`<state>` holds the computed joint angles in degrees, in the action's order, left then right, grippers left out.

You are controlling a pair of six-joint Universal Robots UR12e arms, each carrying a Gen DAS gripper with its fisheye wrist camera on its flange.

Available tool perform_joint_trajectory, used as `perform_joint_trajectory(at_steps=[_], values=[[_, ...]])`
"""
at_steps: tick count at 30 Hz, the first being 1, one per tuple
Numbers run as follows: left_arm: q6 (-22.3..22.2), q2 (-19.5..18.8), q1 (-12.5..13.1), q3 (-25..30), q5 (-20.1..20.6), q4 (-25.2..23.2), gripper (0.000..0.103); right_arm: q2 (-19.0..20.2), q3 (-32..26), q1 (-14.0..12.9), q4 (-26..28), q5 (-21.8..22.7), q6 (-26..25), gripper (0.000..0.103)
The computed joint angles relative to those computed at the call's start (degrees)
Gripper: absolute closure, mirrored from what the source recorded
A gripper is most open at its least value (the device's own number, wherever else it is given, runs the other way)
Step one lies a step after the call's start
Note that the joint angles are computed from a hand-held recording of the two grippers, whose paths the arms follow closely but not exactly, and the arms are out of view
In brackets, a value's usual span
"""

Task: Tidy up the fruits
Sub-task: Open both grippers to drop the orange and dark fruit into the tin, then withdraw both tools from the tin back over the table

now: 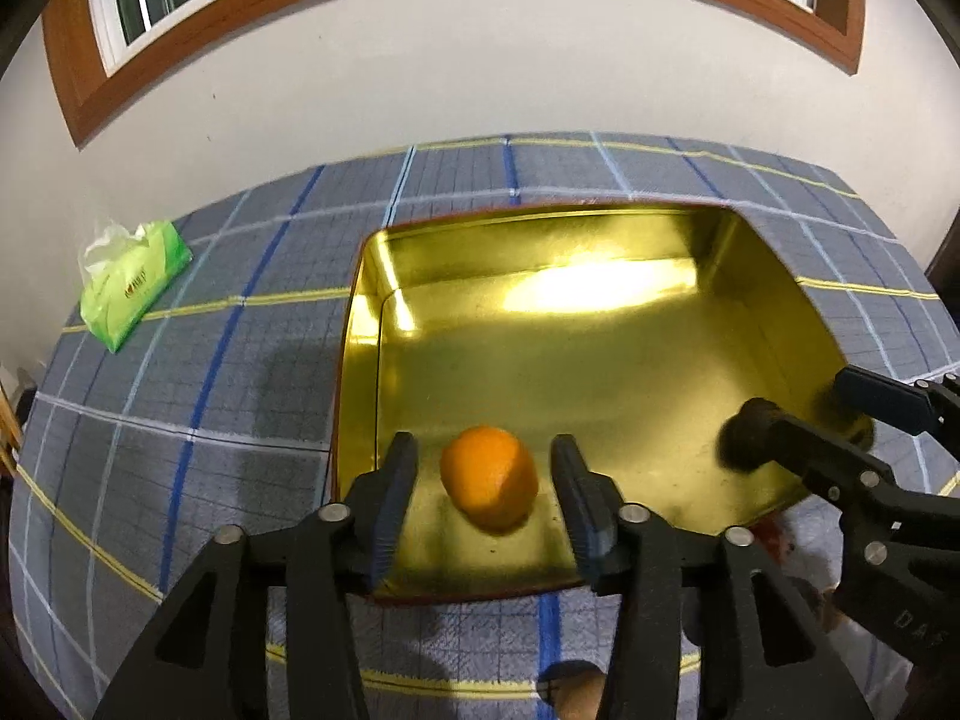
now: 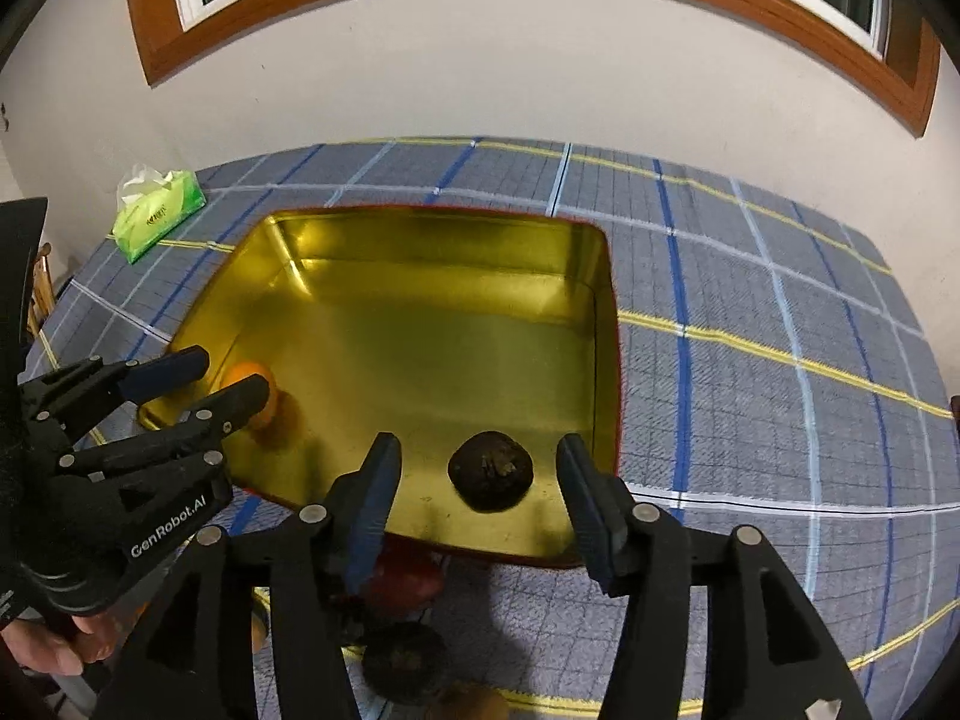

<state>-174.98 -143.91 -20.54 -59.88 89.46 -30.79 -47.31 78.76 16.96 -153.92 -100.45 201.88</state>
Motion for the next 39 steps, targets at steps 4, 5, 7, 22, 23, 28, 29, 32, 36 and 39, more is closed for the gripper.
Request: perform_joint_trajectory(at_steps=[4, 5, 7, 22, 23, 28, 29, 32, 36, 39], values=[[0.0, 1.8, 0.0, -2.5, -0.2, 1.8, 0.05, -1.2, 1.3, 0.4, -1.2, -0.4, 0.3, 0.051], [-0.1, 2.3, 0.0, -3.3, -0.2, 2.3, 0.05, -1.6, 1.9, 0.5, -1.6, -0.6, 0.3, 0.051], [-0.3, 3.5, 0.1, -5.3, 0.0, 3.6, 0.05, -2.5, 3.1, 0.7, -2.5, -1.1, 0.6, 0.051], [-1.5, 14.0, 0.8, -26.3, 2.3, 13.9, 0.05, -10.1, 16.2, 3.9, -7.0, -2.5, 5.2, 0.051], [-2.0, 14.6, 0.9, -27.8, 2.5, 14.7, 0.05, -10.7, 17.4, 4.3, -7.2, -2.4, 5.7, 0.051], [-2.6, 16.4, 1.1, -32.1, 2.1, 15.2, 0.05, -12.1, 20.9, 5.6, -7.0, -1.4, 7.7, 0.051], [-2.7, 16.6, 1.1, -32.6, 2.0, 15.4, 0.05, -12.3, 21.5, 5.8, -6.8, -1.3, 7.9, 0.051], [-3.2, 17.2, 1.1, -34.2, 1.7, 15.8, 0.05, -12.4, 22.5, 6.4, -6.3, -1.0, 8.3, 0.051], [-3.7, 17.7, 1.1, -35.2, 1.5, 16.1, 0.05, -12.4, 23.2, 6.7, -6.3, -0.7, 8.9, 0.051], [-4.2, 17.8, 1.2, -35.4, 1.8, 16.4, 0.05, -12.2, 23.2, 6.7, -7.0, -0.6, 9.2, 0.051]])
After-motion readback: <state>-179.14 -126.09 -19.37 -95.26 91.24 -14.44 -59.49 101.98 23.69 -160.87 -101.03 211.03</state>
